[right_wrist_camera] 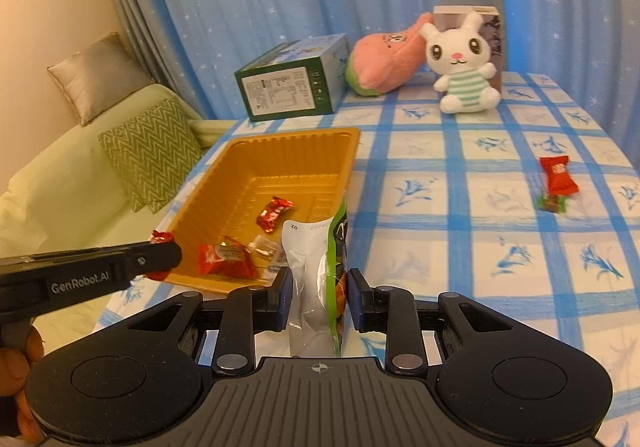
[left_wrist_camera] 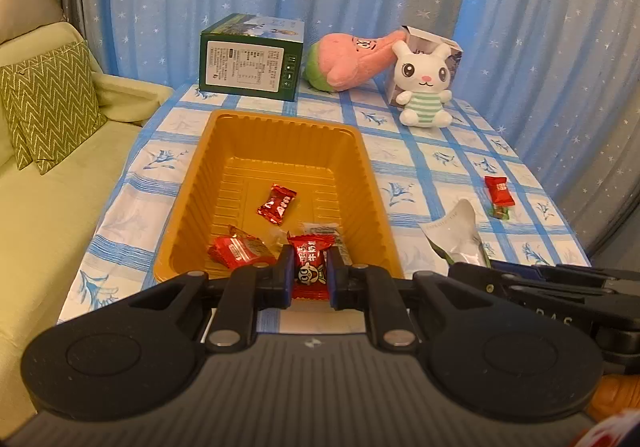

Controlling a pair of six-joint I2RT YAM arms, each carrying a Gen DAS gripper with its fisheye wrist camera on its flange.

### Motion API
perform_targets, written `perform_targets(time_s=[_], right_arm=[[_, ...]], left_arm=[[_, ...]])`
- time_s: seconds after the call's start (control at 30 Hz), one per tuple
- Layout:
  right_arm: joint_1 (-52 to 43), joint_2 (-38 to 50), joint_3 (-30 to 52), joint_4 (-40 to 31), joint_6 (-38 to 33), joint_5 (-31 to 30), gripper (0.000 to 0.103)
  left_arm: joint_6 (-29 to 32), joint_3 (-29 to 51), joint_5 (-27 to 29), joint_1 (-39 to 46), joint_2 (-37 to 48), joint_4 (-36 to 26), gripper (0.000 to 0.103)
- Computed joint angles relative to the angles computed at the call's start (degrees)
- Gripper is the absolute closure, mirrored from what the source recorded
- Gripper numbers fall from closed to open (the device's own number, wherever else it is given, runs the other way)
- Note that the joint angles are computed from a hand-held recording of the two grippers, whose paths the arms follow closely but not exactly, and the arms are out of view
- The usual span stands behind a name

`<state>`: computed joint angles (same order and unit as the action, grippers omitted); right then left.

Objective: Organize snacks
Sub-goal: 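Carry the red candy and the clear bag over the orange tray, then lower both items into the orange tray and open both tools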

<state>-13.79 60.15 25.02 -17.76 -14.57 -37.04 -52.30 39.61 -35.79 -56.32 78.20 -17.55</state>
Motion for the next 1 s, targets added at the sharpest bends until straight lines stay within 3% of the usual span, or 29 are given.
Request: perform_targets(time_s=[0.5,1.0], right_arm=[[12.86,11.4,4.5,11.54,9.98,5.75,0.074],[16.54,24.58,11.16,18.34,14.0,7.95,0.074]], left_arm=[[11.64,-2.36,6.89,11.49,-0.43,6.76,0.089],[21.83,-0.86,15.22,21.33,6.8,14.71,0.089]])
